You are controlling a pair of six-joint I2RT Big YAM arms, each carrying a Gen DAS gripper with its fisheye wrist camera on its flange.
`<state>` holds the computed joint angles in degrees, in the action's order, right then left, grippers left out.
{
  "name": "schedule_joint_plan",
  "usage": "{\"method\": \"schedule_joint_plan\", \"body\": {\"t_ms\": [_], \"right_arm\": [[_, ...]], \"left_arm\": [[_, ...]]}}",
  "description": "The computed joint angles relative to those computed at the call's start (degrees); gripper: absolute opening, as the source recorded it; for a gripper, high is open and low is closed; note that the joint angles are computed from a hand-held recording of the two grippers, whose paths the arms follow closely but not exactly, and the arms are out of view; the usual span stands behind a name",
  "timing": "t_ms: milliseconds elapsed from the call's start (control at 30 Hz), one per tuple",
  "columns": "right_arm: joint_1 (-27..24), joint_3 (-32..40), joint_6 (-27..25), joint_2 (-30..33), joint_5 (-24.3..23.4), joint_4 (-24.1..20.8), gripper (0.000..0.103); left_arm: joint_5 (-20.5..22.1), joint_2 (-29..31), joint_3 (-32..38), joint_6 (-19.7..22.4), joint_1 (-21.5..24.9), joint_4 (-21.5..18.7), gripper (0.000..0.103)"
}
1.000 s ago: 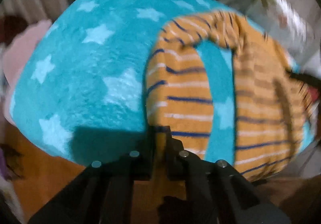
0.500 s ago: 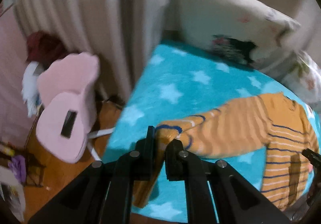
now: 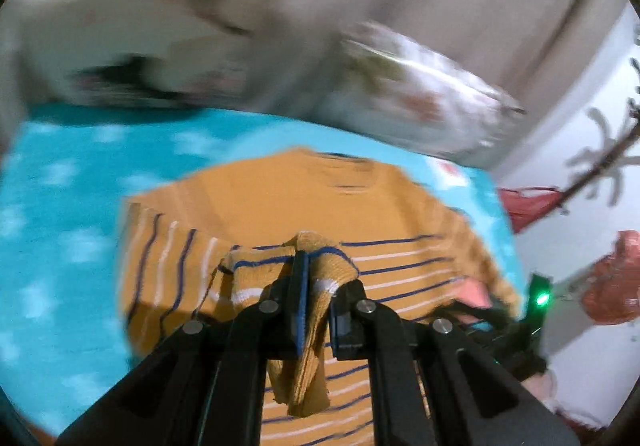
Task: Fold small clothes
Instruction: 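Fold the held sleeve across the sweater body with the left tool, release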
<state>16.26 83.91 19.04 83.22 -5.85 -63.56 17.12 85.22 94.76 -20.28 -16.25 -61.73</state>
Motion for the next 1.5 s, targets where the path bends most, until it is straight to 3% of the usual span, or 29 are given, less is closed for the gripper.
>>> {"method": "schedule_joint_plan", "body": {"t_ms": [100, 133, 233, 300, 433, 500, 633, 733, 867, 933, 967, 1000, 1033, 1100, 1233, 1333, 1400, 1467, 1500], "right_arm": [[-3.5, -1.4, -1.5, -1.7, -1.4, 0.3, 0.066], [-4.6, -1.7, -2.1, -2.0, -1.9, 0.3, 0.066], [-7.9, -2.6, -4.4, -2.8, -3.8, -0.1, 0.066], [-9.2, -2.6, -5.6, -2.9, -5.0, 0.0, 0.066], [-10.6, -2.1, -8.1, -2.2, -7.4, 0.5, 0.067], [-10.0, -0.9, -9.0, -0.8, -9.1, 0.9, 0.067], [-7.5, 2.7, -10.1, 3.0, -13.7, 1.4, 0.068], [-4.4, 5.6, -10.8, 5.9, -12.7, 1.8, 0.075], [-1.0, 9.2, -11.9, 10.5, -7.2, -0.3, 0.076], [-0.5, 9.7, -11.1, 11.9, -8.2, -1.2, 0.076], [-0.5, 10.1, -11.3, 12.6, -10.3, -2.0, 0.061], [-0.2, 11.3, -12.6, 13.9, -12.7, -3.9, 0.028], [0.1, 12.3, -13.7, 14.5, -12.9, -5.0, 0.019], [1.1, 14.9, -17.0, 15.1, -11.2, -5.5, 0.016], [2.0, 18.3, -21.1, 12.4, -6.0, -1.6, 0.015], [1.9, 17.6, -21.4, 10.9, -0.1, 0.3, 0.023], [2.3, 17.6, -20.4, 11.9, 8.4, -1.4, 0.07], [1.3, 17.3, -16.2, 12.6, 13.3, -4.3, 0.072], [0.2, 16.5, -13.1, 11.9, 11.2, -4.6, 0.072]], "left_arm": [[0.9, 6.4, 4.0, -4.0, -5.8, 4.3, 0.009], [0.8, 8.8, 5.2, -4.8, -7.3, 5.6, 0.014], [0.9, 14.8, 9.0, -7.6, -10.5, 2.0, 0.022], [2.0, 14.2, 7.2, -9.4, -11.2, 2.6, 0.026], [0.7, 6.5, -1.4, -12.4, -11.2, 6.1, 0.062], [-3.0, 1.6, -5.7, -13.8, -10.8, 6.7, 0.068], [-13.0, -7.7, -12.8, -16.1, -9.3, 3.3, 0.069], [-19.4, -14.3, -17.9, -18.4, -7.4, -0.1, 0.069], [-21.2, -20.5, -23.5, -22.0, -3.9, -2.2, 0.07], [-20.4, -22.8, -25.9, -23.7, -2.0, -2.2, 0.07], [-20.0, -23.9, -27.0, -24.4, -1.0, -2.2, 0.07], [-19.7, -24.3, -27.6, -24.9, -0.4, -2.1, 0.07], [-19.0, -24.8, -28.3, -25.0, 0.6, -1.7, 0.07], [-18.3, -25.4, -28.8, -24.5, 1.7, -1.2, 0.07], [-17.6, -24.9, -27.8, -21.0, 3.2, 0.6, 0.07], [-16.4, -23.2, -26.8, -18.0, 3.6, 1.8, 0.07], [-14.9, -22.0, -26.2, -16.3, 3.8, 2.1, 0.07], [-13.4, -20.9, -25.7, -14.4, 4.1, 2.2, 0.07], [-13.0, -20.5, -25.5, -13.3, 4.2, 2.2, 0.07]]}}
